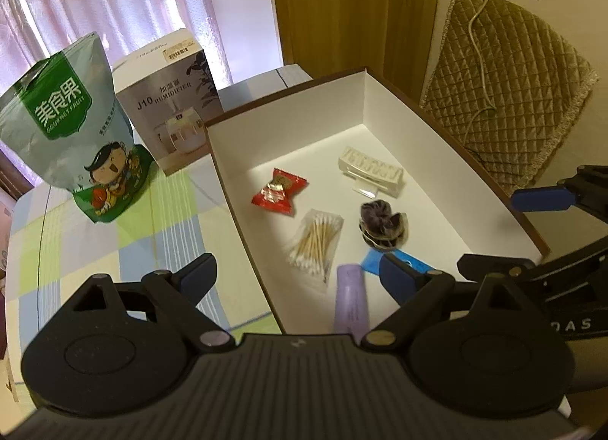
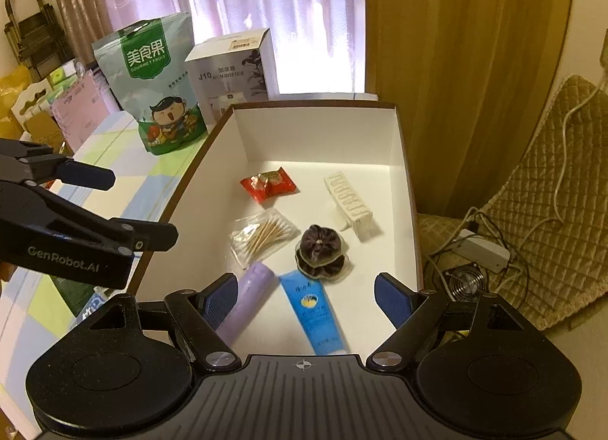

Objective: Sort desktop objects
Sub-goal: 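Withdraw both tools from the box back toward the remaining items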

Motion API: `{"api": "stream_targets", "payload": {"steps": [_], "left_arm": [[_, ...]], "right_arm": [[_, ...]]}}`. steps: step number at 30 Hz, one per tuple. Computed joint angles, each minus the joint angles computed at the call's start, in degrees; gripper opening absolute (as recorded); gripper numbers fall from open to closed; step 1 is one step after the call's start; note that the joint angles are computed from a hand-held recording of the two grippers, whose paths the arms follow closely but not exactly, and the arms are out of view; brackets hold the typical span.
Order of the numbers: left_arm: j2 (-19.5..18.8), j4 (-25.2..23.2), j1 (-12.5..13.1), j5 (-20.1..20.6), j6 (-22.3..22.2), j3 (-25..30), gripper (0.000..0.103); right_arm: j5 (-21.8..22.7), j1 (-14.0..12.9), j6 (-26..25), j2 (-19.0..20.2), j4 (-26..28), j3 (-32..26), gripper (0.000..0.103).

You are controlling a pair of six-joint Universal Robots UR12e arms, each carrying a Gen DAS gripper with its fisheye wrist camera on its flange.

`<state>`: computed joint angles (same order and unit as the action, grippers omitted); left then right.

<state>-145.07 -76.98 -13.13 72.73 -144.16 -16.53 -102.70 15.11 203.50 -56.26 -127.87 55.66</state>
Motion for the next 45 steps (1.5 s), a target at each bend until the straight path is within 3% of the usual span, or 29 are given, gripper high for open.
{"api": "stream_targets", "payload": {"steps": [7, 17, 31, 45], "left_arm": [[6.8, 4.9, 1.0, -1.8, 0.5, -12.3, 0.091], [13.0, 9.2, 2.6, -3.4, 1.6, -23.1, 0.091], [17.4, 10.4, 4.8, -5.6, 4.7, -30.5, 0.091], [19.1, 9.2, 7.0, -3.7, 6.8, -34.7, 0.091]], "right_arm": [[-1.9, 1.6, 2.1, -1.5, -1.2, 2.2, 0.085], [-4.6, 3.7, 6.1, -2.4, -2.1, 4.0, 0.085], [-6.8, 6.0, 11.0, -2.4, -0.7, 4.5, 0.085], [-1.3, 7.1, 16.5, -1.7, -3.5, 6.2, 0.085]]}}
